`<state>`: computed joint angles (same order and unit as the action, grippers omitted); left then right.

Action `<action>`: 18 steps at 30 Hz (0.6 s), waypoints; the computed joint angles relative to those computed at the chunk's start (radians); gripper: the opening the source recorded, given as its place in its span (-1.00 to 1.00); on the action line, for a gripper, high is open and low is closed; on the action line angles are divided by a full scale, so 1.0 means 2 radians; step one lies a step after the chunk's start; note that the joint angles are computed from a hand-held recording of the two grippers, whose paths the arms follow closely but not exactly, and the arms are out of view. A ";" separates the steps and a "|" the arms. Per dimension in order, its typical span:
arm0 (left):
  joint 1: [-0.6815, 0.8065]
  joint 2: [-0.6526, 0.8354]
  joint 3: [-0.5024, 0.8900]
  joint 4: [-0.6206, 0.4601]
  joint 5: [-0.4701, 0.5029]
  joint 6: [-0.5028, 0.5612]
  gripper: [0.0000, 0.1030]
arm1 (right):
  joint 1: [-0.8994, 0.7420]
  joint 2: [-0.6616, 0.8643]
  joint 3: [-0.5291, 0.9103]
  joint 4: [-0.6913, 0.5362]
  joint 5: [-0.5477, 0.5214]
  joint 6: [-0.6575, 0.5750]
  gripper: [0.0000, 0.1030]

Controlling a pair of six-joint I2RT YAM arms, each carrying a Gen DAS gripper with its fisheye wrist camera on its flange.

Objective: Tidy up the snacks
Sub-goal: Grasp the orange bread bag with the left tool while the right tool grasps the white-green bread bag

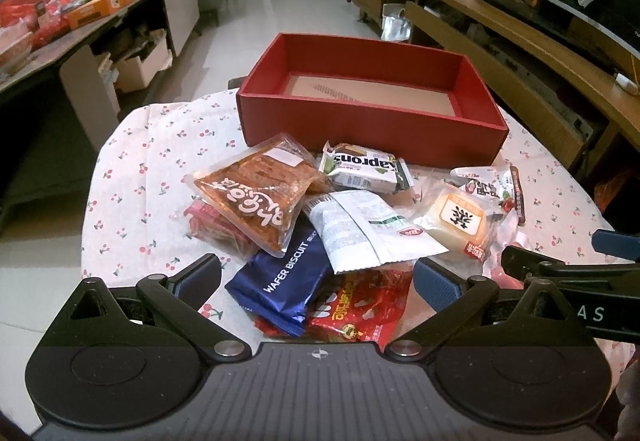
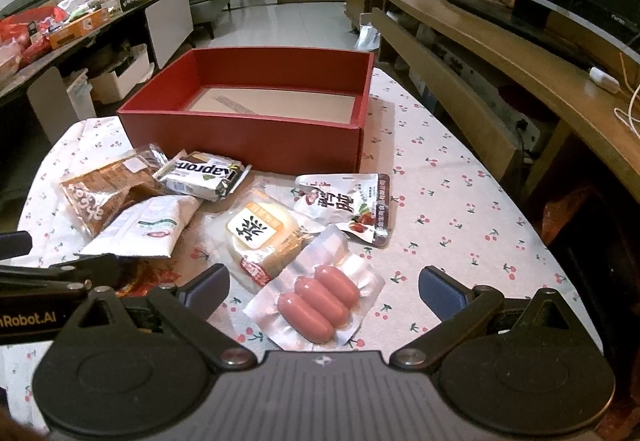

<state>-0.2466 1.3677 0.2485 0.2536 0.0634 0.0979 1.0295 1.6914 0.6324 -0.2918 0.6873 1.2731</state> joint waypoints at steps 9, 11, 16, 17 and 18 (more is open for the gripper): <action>0.041 -0.013 0.024 -0.041 0.042 0.010 1.00 | -0.019 -0.028 -0.014 0.022 -0.009 -0.033 1.00; 0.064 -0.022 0.041 -0.064 0.065 0.012 1.00 | -0.039 -0.044 -0.020 0.042 -0.026 -0.057 1.00; 0.088 0.005 0.096 -0.095 0.072 0.028 1.00 | -0.073 -0.041 0.002 0.063 -0.046 -0.136 1.00; 0.089 0.015 0.107 -0.100 0.071 0.029 1.00 | -0.081 -0.038 0.007 0.072 -0.059 -0.149 0.98; 0.092 0.025 0.118 -0.107 0.072 0.028 1.00 | -0.089 -0.032 0.014 0.082 -0.075 -0.165 0.96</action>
<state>-0.0617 1.4178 0.4846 0.0398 0.2084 0.1542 0.8514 1.6282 0.6604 -0.1281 0.5381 0.9434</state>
